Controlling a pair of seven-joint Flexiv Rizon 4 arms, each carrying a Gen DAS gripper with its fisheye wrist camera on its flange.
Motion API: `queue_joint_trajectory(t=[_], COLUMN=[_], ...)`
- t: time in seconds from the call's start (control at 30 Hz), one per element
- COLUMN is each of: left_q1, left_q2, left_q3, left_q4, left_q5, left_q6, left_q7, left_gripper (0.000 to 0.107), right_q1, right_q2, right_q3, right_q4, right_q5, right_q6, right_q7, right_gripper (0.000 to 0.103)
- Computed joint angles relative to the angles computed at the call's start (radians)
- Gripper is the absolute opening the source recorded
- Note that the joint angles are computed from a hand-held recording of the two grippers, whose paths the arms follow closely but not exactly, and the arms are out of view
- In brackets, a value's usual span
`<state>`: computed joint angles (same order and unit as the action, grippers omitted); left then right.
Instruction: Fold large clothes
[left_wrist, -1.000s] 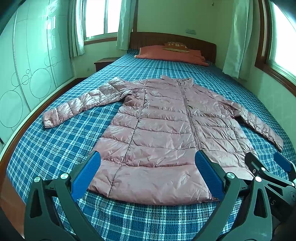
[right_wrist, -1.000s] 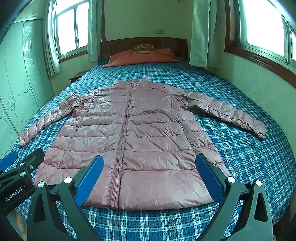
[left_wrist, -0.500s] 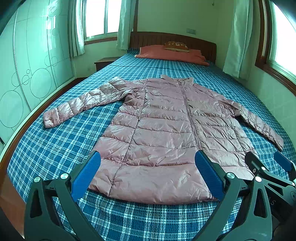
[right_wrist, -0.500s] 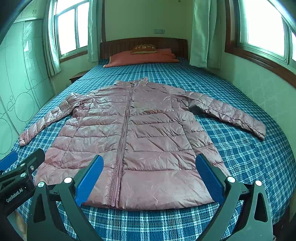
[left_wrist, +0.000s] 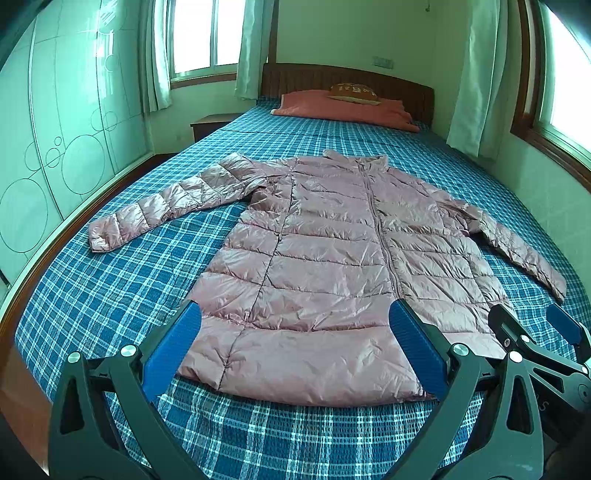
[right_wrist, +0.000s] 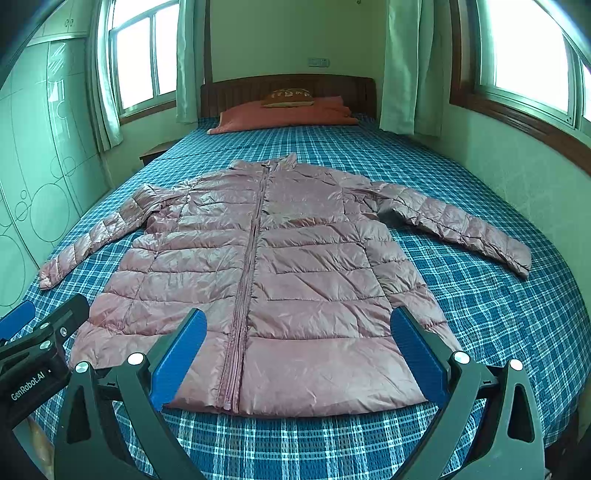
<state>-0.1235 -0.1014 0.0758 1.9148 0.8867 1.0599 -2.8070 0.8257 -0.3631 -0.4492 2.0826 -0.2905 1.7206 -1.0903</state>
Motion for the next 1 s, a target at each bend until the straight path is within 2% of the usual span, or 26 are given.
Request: queue_joint_trajectory(t=[0.8,0.93,1.0], left_q1=[0.001,0.003,0.004], left_q2=[0.004,-0.007,-0.016], left_q3=[-0.003,-0.002,0.000], left_q4=[0.004,0.000,-0.002], left_q5=[-0.006,-0.011,-0.017], left_q6=[-0.003,0.002,0.010], left_q7=[0.004,0.007,0.012], left_gripper=[0.101,0.101,0.101], right_q1=[0.001,-0.031,-0.072], right_q2=[0.000,-0.010,-0.017], right_q3=[0.004,0.040,0.084], right_q4=[0.004,-0.012,-0.026], right_q5=[-0.005,-0.009,-0.012], right_q6=[-0.003,-0.012,-0.020], right_q7=[0.004,0.009,0.010], right_gripper=[0.099,0.099,0.099])
